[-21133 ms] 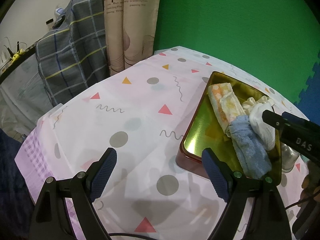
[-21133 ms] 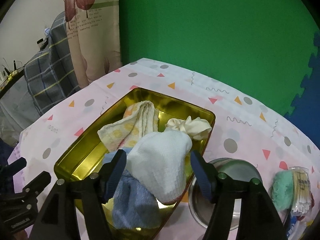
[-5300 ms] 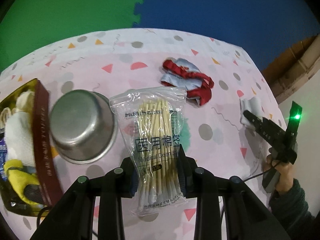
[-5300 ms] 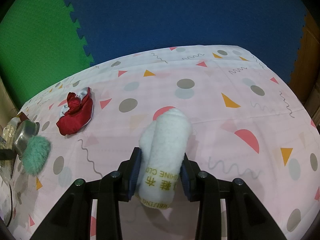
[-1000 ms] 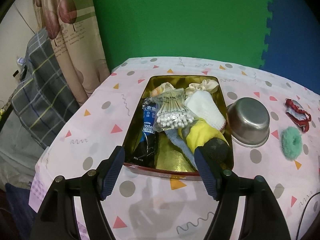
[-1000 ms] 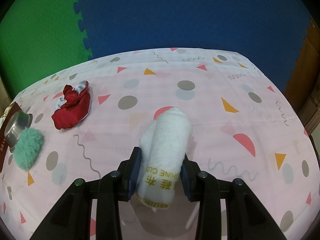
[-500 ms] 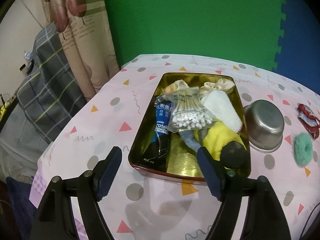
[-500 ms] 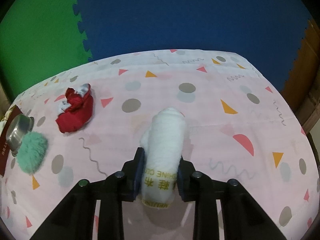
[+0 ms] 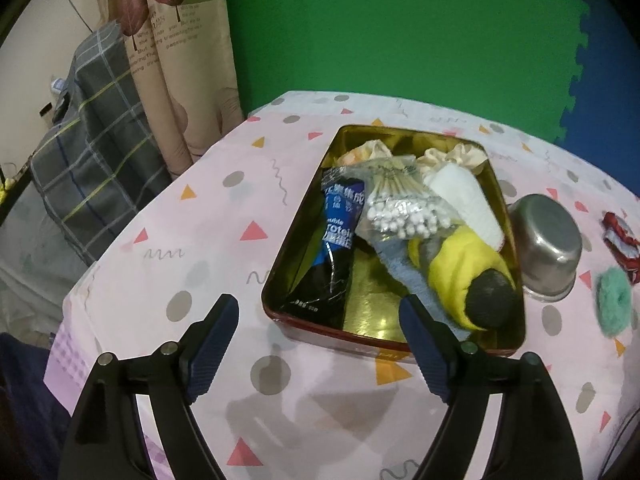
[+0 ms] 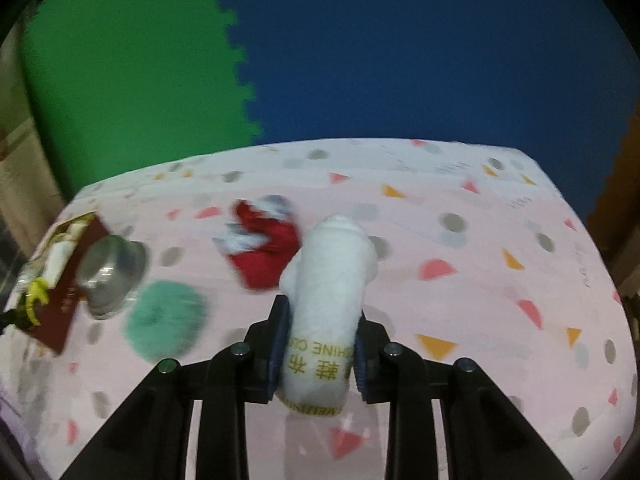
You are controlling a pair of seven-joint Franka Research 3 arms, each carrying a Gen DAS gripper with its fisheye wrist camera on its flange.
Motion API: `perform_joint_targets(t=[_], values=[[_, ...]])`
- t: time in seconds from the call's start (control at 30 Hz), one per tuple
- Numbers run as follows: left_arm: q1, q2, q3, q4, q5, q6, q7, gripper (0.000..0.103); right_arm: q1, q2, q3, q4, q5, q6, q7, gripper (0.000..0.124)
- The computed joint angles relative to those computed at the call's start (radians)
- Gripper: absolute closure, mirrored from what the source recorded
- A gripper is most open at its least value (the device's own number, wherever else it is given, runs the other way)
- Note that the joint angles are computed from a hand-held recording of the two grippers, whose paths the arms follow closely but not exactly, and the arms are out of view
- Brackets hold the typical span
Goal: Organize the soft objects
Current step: 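Carry the white towel with the right gripper into the gold tray and release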
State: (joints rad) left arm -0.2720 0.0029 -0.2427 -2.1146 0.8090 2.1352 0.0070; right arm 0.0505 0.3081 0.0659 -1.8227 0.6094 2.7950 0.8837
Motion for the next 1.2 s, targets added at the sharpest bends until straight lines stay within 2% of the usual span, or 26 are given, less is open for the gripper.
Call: perform_joint_targets(t=[0.27, 0.6, 0.9, 1.2], values=[[0.002, -0.006, 0.000, -0.010, 0.006, -0.001, -0.012, 0.022, 0.061, -0.037, 0.058, 0.007, 0.044, -0.081, -0.085, 0.096], [0.008, -0.052, -0.005, -0.061, -0.004, 0.001, -0.069, 0.021, 0.158, 0.004, 0.094, 0.090, 0.070, -0.172, -0.144, 0.096], [0.025, -0.110, -0.015, -0.124, -0.023, -0.017, -0.137, 0.020, 0.235, 0.096, 0.116, 0.224, 0.025, -0.228, -0.126, 0.096], [0.040, -0.117, -0.016, -0.139, -0.027, -0.010, -0.155, 0.020, 0.315, 0.244, 0.123, 0.422, -0.087, -0.268, -0.031, 0.096]])
